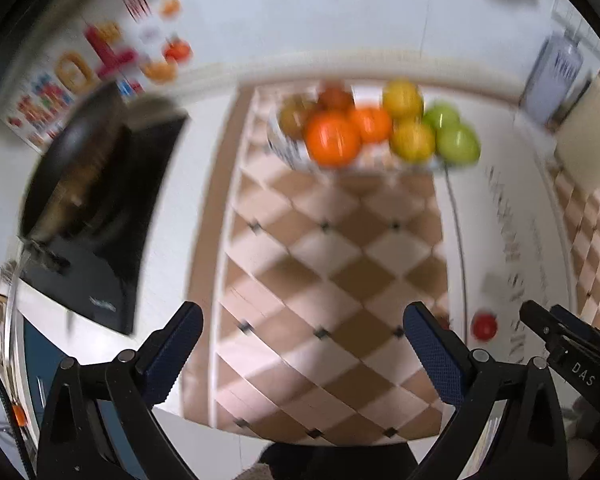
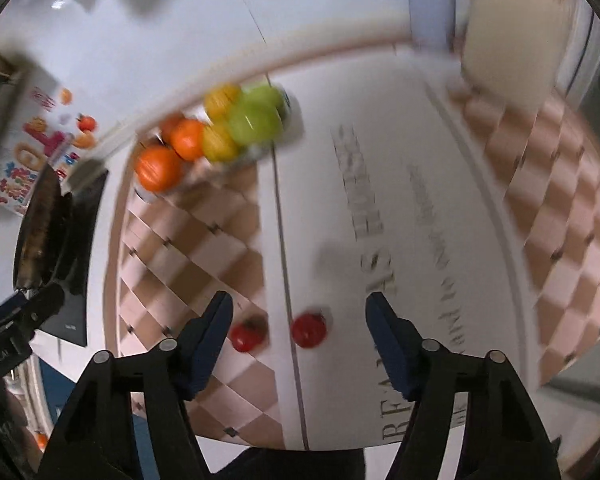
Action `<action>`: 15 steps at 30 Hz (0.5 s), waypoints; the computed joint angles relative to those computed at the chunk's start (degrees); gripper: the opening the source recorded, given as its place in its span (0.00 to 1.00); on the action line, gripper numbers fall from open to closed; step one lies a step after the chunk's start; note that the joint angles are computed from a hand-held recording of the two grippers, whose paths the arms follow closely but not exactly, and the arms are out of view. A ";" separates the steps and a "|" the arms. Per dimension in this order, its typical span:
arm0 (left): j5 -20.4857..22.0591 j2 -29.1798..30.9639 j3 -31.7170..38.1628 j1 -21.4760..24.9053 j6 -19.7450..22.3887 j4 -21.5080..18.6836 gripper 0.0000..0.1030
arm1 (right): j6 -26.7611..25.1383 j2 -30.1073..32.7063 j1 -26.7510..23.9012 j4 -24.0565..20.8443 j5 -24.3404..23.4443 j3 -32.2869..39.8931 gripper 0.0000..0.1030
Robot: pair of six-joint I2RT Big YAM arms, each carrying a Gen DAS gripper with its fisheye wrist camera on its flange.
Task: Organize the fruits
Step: 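Grasp a red tomato with the left tool while the right tool grasps the other tomato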
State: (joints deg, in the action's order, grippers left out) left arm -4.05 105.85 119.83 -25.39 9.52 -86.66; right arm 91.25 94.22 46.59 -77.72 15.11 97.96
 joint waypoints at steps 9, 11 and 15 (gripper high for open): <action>1.32 3.77 -1.66 -1.59 -1.01 -3.80 1.00 | -1.53 0.92 -0.88 10.23 -5.77 -7.97 0.46; 2.21 4.26 -1.47 -2.01 -0.84 -4.10 1.00 | -2.89 1.12 -1.07 12.02 -4.96 -8.52 0.39; 4.73 4.86 -1.32 -3.01 0.35 -4.96 1.00 | -6.05 3.01 -0.75 9.30 -2.71 -5.33 0.30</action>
State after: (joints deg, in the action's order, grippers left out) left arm 0.68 110.71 118.50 -28.39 9.87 -91.62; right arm 85.20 97.23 45.84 -68.42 12.40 92.62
